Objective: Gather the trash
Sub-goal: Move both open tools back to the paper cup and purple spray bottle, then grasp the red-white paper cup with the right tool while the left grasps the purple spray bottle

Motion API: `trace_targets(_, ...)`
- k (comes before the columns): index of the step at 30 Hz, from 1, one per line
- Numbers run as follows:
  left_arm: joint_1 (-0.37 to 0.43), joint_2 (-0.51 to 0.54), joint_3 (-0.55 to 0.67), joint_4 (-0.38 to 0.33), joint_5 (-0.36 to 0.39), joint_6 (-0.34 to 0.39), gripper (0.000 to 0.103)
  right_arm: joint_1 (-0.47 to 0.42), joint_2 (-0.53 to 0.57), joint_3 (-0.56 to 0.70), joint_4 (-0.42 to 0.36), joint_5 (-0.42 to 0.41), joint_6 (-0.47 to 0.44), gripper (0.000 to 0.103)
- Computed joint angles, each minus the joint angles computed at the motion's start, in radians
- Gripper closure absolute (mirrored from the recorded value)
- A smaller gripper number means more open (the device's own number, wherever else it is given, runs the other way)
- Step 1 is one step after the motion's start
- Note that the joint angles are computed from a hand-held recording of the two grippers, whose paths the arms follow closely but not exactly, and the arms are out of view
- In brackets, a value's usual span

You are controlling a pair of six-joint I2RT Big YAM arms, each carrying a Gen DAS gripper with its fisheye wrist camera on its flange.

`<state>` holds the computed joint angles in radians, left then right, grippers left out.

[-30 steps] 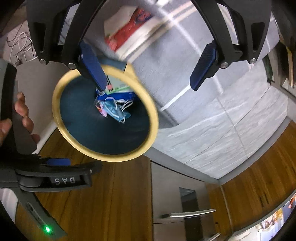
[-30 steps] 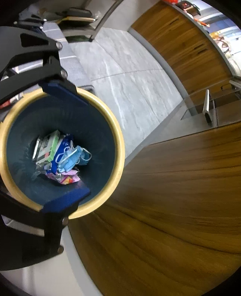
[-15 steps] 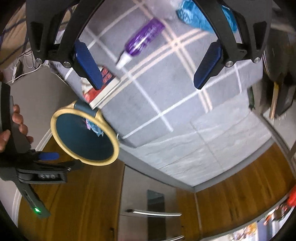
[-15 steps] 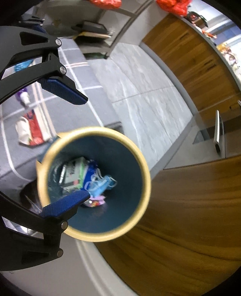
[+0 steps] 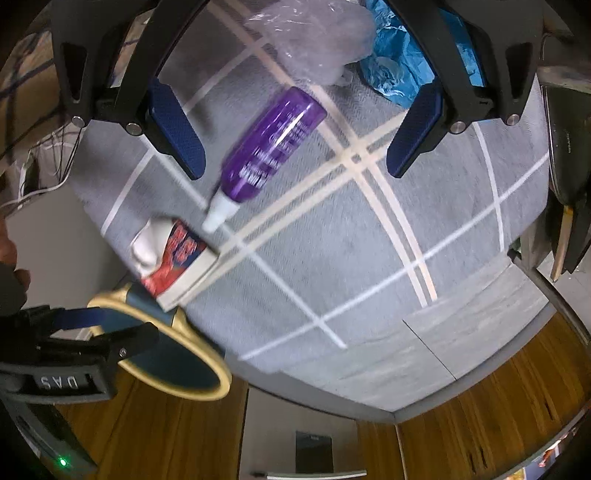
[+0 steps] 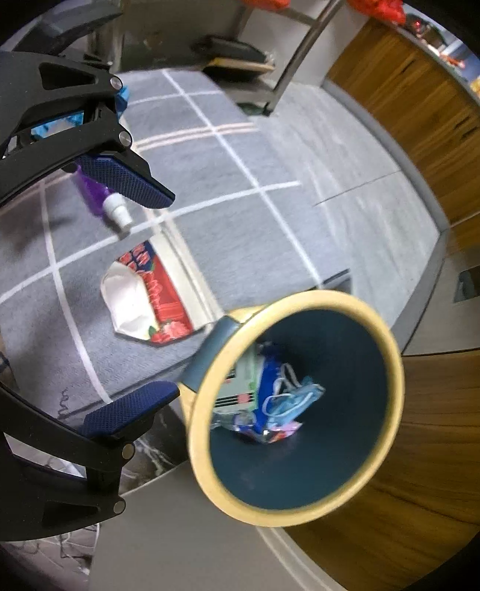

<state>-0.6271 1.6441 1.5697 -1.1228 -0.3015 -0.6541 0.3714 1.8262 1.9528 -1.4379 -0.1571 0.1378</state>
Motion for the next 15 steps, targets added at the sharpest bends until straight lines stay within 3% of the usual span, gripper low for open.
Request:
trace_targets(9, 0.0, 0.019, -0.008, 0.029, 0.052, 0.071, 0.009, 0.025, 0.036, -0.011, -0.025, 0.008, -0.031, 0.009)
trace_targets(15, 0.002, 0.055, 0.021, 0.02, 0.096, 0.111, 0.028, 0.037, 0.052, -0.012, -0.036, 0.011, -0.054, 0.009)
